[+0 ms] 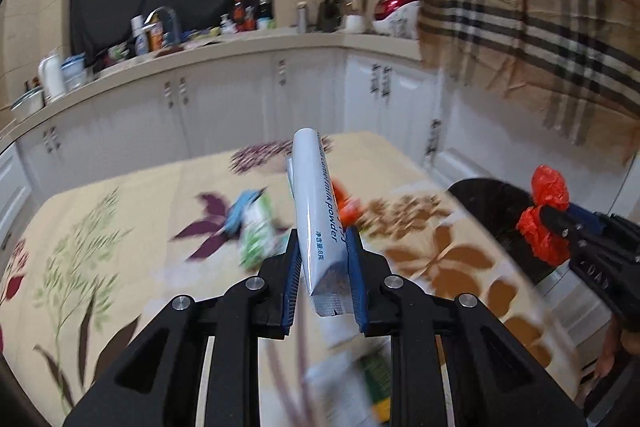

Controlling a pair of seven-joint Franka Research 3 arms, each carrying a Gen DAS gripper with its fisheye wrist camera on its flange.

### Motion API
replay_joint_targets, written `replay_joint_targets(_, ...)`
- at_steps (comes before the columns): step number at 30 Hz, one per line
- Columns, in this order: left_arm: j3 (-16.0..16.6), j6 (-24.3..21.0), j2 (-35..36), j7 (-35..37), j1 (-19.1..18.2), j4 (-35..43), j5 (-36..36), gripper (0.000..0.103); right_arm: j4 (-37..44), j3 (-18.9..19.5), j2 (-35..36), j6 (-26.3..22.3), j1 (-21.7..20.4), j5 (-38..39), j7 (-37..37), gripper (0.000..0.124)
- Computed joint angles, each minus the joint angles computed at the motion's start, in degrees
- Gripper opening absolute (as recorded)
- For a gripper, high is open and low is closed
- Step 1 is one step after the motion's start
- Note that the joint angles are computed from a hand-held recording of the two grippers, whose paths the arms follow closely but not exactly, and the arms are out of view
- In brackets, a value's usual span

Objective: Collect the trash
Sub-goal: 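Carry the red bag and white tube over the bin and release both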

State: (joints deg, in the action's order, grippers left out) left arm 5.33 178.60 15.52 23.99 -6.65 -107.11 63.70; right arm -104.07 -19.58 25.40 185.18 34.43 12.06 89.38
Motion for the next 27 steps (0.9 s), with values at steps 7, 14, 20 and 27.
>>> replay_joint_targets(7,-1.7,1.4,6.7,7.5,-2.1,9.3,-6.2,0.023,4.4,-9.1,4.3,0.2,3.9,1.1,3.3,0.026)
replay_joint_targets(14,-6.1,-1.1,13.9,19.6,-2.3,18.3,-16.8,0.023,9.4,-11.2,8.6,-0.8,1.9,2.3,5.6,0.026)
replay_joint_targets(20,-8.8,-5.0,20.3,29.1,-3.5,27.0,-23.6,0.023,13.8,-10.5,12.2,-2.1,-1.1,1.7,8.1,0.026)
replay_joint_targets(27,-9.5,-11.2,28.3,38.0,-6.0,38.4,-30.8,0.023,18.7,-10.1,16.3,-3.6,-3.9,0.0,11.5,0.026)
